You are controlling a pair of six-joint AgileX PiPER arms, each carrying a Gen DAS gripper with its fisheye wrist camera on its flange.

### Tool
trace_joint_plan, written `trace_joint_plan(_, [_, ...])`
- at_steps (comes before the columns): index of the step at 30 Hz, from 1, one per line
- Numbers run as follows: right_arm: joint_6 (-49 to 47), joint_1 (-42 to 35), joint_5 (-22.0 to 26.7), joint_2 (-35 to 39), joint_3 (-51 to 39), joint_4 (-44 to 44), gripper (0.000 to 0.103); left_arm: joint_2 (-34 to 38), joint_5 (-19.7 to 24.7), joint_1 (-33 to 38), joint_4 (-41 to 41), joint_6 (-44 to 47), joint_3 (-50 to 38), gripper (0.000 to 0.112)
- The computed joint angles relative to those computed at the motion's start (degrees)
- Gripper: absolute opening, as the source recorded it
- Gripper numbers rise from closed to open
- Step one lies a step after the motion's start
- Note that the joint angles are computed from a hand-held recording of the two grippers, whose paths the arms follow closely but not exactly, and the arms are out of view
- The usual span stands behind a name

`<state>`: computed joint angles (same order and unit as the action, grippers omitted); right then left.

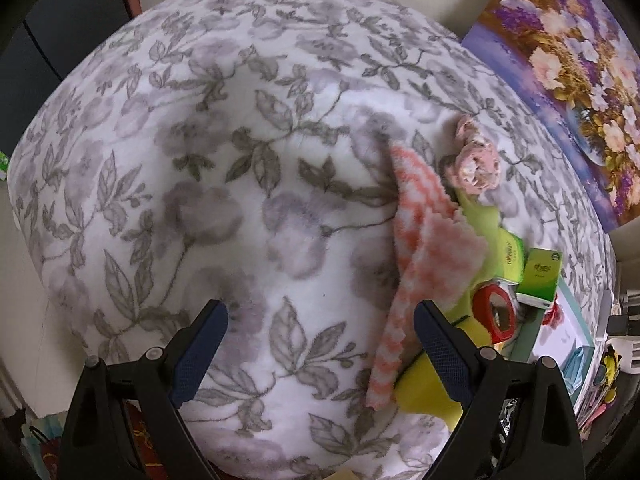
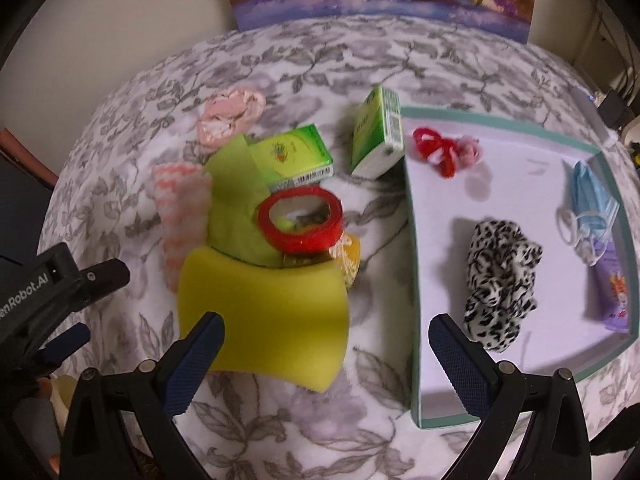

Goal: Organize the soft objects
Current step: 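Grasp the yellow sponge with the right tool while the left tool grasps the pink striped cloth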

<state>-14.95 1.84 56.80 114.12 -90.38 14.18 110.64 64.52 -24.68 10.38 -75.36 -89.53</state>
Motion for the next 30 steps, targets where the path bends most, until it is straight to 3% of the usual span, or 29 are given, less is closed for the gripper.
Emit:
trace_joint_plan(5, [-2.4,-1.0,1.3,0.7,-0.3,3.0,0.102,-0.1,-2.6,0.9,-2.4,0.0,2.4,0.094])
trace_joint_plan(15, [-6.5,-2.7,3.4,2.6,-1.7,8.5,0.066,0.1,-6.4,1.7,-6.4,3.2,3.5,0.094])
trace_joint_plan(25, [-9.5,-4.1,4.2,3.7,-1.5,13.8,0.055,5.3,-4.8,1.6,-8.2,6.0,-2.5,0.094])
trace_joint_plan(28, [-9.9,-4.5,4.6,3.8,-1.7,14.2,0.052,6.0,-5.2,1.7,-8.5,6.8,-3.3,0.088])
trace_joint_plan(30, [-10.0,-4.6,4.9,3.9,-2.2,14.3,0.049,6.6,-5.8,1.8,-9.2,7.7,-3.6,0.077])
